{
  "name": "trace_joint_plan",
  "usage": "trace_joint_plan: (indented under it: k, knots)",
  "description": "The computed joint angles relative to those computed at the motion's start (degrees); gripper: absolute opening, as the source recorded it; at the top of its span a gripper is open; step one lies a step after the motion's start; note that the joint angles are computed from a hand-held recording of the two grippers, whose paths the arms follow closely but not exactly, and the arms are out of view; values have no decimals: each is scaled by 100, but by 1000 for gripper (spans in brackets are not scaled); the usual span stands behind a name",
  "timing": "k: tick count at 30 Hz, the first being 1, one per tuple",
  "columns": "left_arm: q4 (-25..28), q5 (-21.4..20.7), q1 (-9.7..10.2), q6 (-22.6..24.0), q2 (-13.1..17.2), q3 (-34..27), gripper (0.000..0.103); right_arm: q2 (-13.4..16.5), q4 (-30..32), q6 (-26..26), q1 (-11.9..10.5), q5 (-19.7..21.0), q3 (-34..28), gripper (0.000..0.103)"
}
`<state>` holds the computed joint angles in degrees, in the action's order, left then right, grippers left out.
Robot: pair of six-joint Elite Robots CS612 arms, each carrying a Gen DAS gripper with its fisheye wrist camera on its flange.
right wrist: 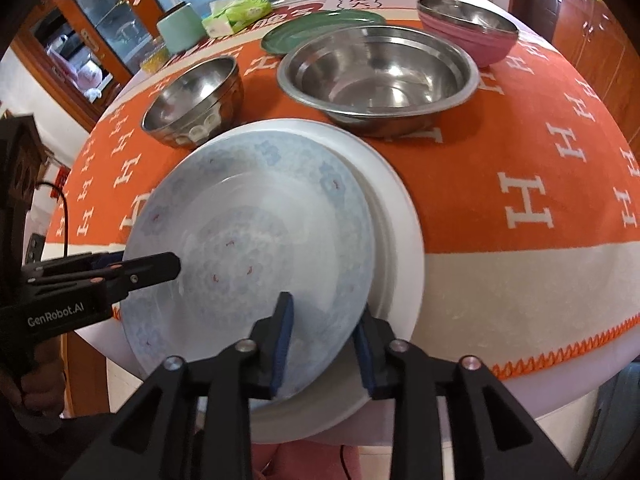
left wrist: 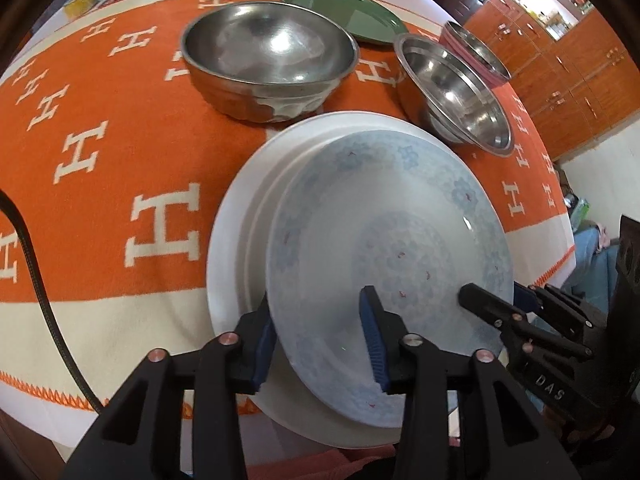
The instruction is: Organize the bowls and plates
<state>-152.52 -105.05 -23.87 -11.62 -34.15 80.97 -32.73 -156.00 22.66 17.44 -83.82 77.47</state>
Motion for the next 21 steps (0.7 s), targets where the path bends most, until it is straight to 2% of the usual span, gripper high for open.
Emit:
trace_joint_plan:
  k: [2,5,9,18,21]
  knots:
    - [165,-1,-18,146,16,-80,44,13,191,-38,34,-70,-91,46]
    - [355,-77,-16,388,36,-165,49,43,494,23,83,-259,-244,49]
    - [606,-342,12,815,62,-281,63,64,808,266,115,-432,-381,49]
    - [1499,-805,109,1782,140,-636,64,105,1462,884,248,-983,-700,50]
    - [1771,-858,123,2052,158,-740,64,102,1530,1057,334,-1369,-776,64]
